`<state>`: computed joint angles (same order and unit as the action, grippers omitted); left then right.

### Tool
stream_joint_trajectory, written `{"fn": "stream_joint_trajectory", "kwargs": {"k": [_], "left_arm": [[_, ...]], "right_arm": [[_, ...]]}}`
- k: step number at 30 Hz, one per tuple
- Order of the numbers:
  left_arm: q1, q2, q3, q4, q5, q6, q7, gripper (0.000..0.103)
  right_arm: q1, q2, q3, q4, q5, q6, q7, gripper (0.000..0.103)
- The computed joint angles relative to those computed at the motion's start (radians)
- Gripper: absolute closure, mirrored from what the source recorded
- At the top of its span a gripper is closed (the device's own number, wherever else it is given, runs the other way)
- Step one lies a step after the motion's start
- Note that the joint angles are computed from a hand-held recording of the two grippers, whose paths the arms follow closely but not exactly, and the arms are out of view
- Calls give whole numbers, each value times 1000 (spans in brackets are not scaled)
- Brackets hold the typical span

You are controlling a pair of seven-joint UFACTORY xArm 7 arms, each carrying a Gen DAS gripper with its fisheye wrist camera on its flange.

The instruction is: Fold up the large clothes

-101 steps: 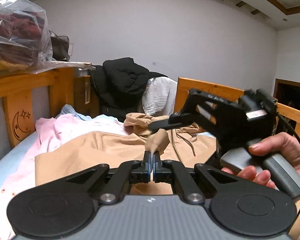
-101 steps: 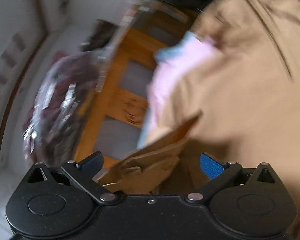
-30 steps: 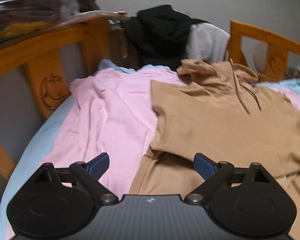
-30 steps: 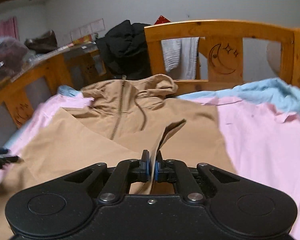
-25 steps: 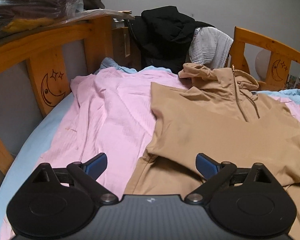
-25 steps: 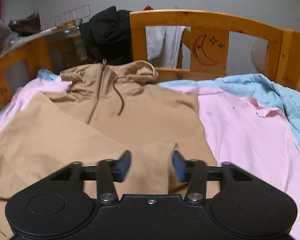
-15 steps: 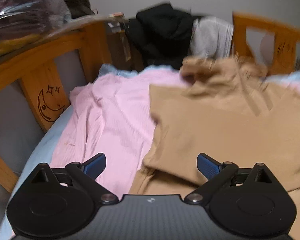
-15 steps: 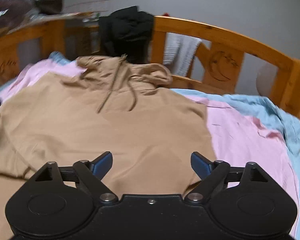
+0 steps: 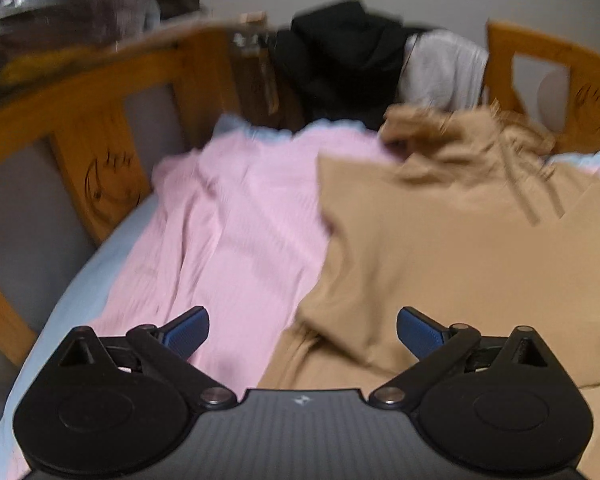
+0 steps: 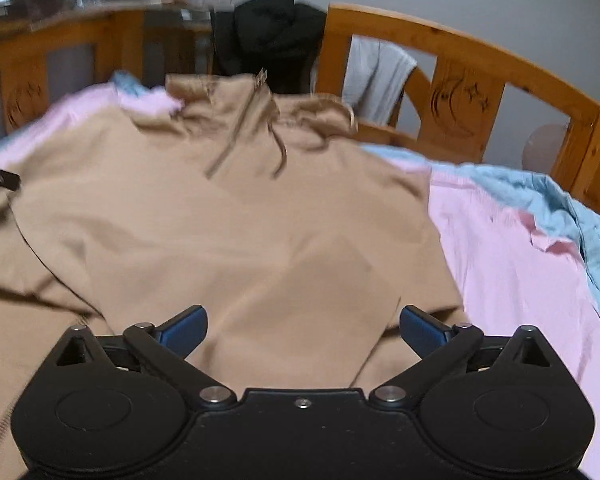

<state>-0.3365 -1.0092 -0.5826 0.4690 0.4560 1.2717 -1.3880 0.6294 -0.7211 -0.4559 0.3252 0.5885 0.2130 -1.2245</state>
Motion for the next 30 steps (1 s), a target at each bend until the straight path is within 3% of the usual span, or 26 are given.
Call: {"fn": "stream_joint_trajectory", "kwargs": {"k": [3, 6, 10, 13, 17, 21, 26, 30], "left_arm": [[13, 18, -8, 14, 36, -89, -20, 1], [25, 74, 13, 14, 55, -233, -23, 1], [51, 184, 43, 6, 67, -452, -19, 1], [84, 263, 19, 10, 88, -568, -36, 1], [111, 355, -48, 35, 116, -555, -95, 1], [102, 376, -62, 35, 177, -541, -156, 1], [70, 378, -25, 21, 210, -548, -180, 0], [62, 382, -7, 15, 226, -559, -188, 0]], "right_arm": [[-67, 99, 80, 6, -58, -40, 41, 1], [-68, 111, 45, 63, -17, 54, 80, 1], [47, 127, -17, 181, 131, 60, 7, 1], [120, 298, -9, 364, 226, 49, 11, 1], [147, 601, 13, 655, 341, 93, 94, 4], [103, 901, 55, 953, 349, 139, 337, 26], [92, 1139, 77, 1181, 213, 96, 529, 32], [115, 1256, 47, 1280, 76, 93, 696, 35]]}}
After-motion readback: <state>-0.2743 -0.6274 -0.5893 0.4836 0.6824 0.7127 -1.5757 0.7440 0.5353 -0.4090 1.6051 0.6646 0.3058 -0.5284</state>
